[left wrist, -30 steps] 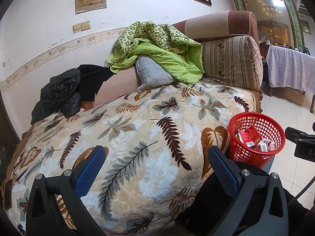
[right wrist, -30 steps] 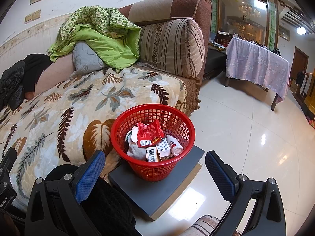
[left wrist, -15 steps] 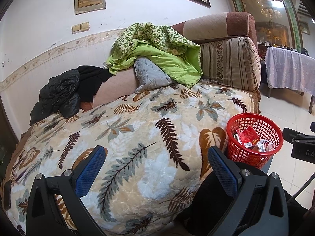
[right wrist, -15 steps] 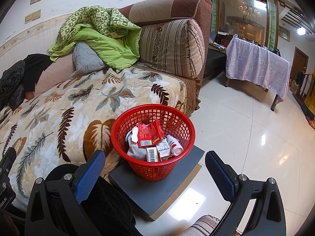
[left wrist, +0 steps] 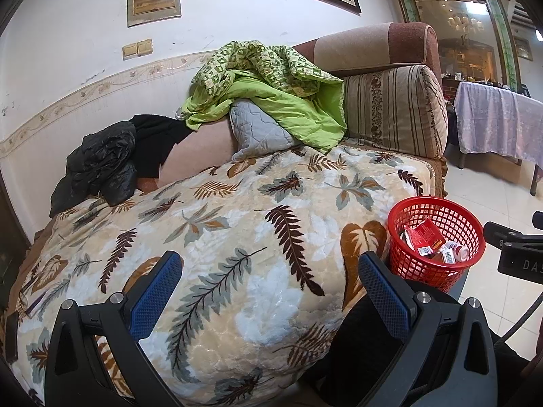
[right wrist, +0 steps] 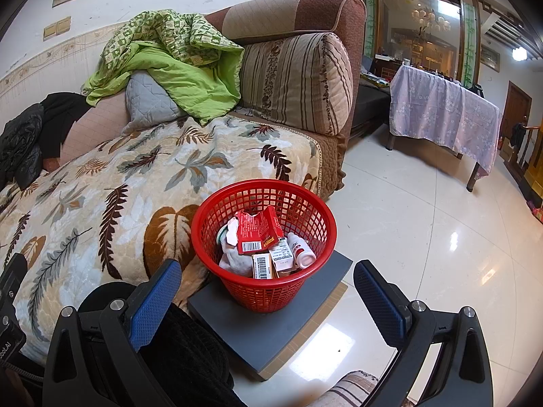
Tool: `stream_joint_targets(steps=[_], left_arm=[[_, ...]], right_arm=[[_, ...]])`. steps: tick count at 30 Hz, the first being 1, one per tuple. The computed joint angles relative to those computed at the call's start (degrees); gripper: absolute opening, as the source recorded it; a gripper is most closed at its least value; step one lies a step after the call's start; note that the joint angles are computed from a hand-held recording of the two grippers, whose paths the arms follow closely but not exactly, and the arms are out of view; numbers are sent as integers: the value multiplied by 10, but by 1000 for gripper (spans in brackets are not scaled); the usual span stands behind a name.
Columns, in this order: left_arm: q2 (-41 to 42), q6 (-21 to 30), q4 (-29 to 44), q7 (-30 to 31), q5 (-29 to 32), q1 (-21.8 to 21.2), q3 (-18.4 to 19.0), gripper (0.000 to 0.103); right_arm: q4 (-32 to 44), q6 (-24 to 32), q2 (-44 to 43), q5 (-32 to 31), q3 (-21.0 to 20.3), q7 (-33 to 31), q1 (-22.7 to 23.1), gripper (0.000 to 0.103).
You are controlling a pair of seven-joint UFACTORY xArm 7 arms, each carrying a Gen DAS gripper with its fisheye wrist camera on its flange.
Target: Collect trash
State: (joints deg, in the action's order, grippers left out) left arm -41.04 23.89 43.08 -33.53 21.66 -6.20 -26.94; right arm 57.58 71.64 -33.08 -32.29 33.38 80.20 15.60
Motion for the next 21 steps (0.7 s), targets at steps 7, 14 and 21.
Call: stream_joint_targets(steps=[7, 14, 21], left_arm=[[7, 3, 4, 1, -8, -10, 5, 103], [26, 31, 17, 8, -45, -37, 43, 103], [-4, 59, -14, -21, -66, 22, 97, 103]], right_arm=[[-1, -4, 5, -2, 0, 0, 2, 102], [35, -49, 57, -40, -8, -43, 0, 102], [221, -102, 274, -131, -9, -131, 21, 102]])
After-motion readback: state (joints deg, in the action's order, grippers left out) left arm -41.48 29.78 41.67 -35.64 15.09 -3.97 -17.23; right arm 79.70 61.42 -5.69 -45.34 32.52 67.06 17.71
